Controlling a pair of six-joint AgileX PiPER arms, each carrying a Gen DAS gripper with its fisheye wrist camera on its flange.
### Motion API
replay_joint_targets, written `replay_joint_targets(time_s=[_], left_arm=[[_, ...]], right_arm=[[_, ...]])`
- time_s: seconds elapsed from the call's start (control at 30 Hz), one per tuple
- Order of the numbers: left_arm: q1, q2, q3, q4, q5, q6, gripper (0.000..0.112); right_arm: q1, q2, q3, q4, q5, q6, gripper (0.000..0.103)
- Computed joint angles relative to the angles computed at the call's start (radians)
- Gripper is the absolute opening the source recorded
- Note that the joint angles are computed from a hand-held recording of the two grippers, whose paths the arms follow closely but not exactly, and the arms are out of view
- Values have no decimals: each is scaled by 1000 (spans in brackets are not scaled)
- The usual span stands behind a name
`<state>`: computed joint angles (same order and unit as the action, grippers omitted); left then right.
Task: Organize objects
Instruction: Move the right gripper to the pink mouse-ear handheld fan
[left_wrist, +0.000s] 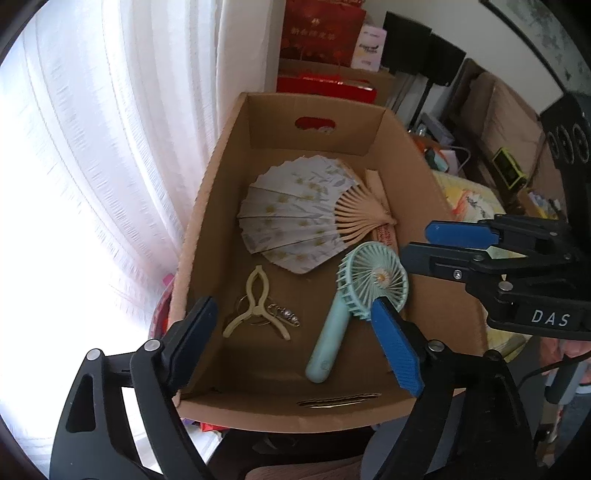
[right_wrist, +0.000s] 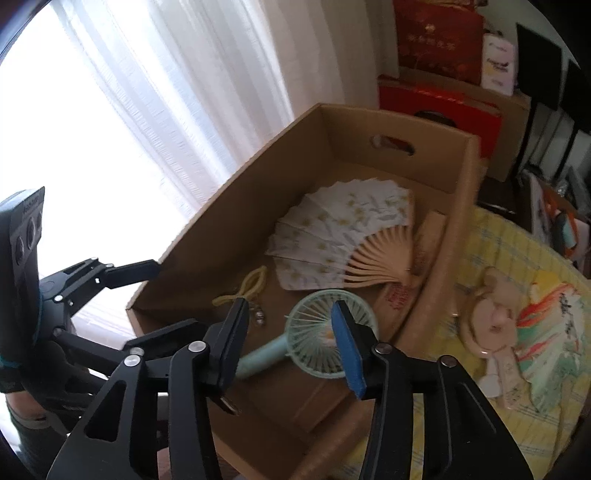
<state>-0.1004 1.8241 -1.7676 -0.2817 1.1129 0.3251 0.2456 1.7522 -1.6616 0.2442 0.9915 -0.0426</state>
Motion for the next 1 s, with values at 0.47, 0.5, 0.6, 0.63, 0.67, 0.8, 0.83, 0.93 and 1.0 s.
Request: replay_joint_targets(time_s=[0.47, 0.5, 0.6, 0.63, 0.67, 0.8, 0.83, 0.93, 1.0], left_arm=[[-60, -30, 17, -30, -31, -29, 103], [-68, -31, 16, -26, -30, -35, 103], [-87, -42, 29, -32, -48, -44, 103], [-92, -49, 37, -40, -57, -45, 103], [-96, -52, 40, -43, -61, -50, 103], [-118, -62, 53, -57, -88, -90, 103], [-122, -64, 55, -60, -93, -97, 103], [-137, -62, 52, -81, -95, -107, 103], [-149, -62, 51, -82, -98, -115, 103]], right_arm=[[-80, -180, 194, -88, -81, 17, 82], [-88, -193, 206, -90, -85, 17, 83], [-119, -223, 237, -80, -89, 3, 90], [-133, -236, 251, -76, -93, -3, 91], [-139, -246, 260, -77, -96, -4, 93], [-181, -289, 301, -69, -108, -21, 102], [-194, -297, 307, -63, -105, -34, 102], [-244, -320, 323, -31, -99, -73, 102], [-284, -335, 335, -5, -93, -104, 102]])
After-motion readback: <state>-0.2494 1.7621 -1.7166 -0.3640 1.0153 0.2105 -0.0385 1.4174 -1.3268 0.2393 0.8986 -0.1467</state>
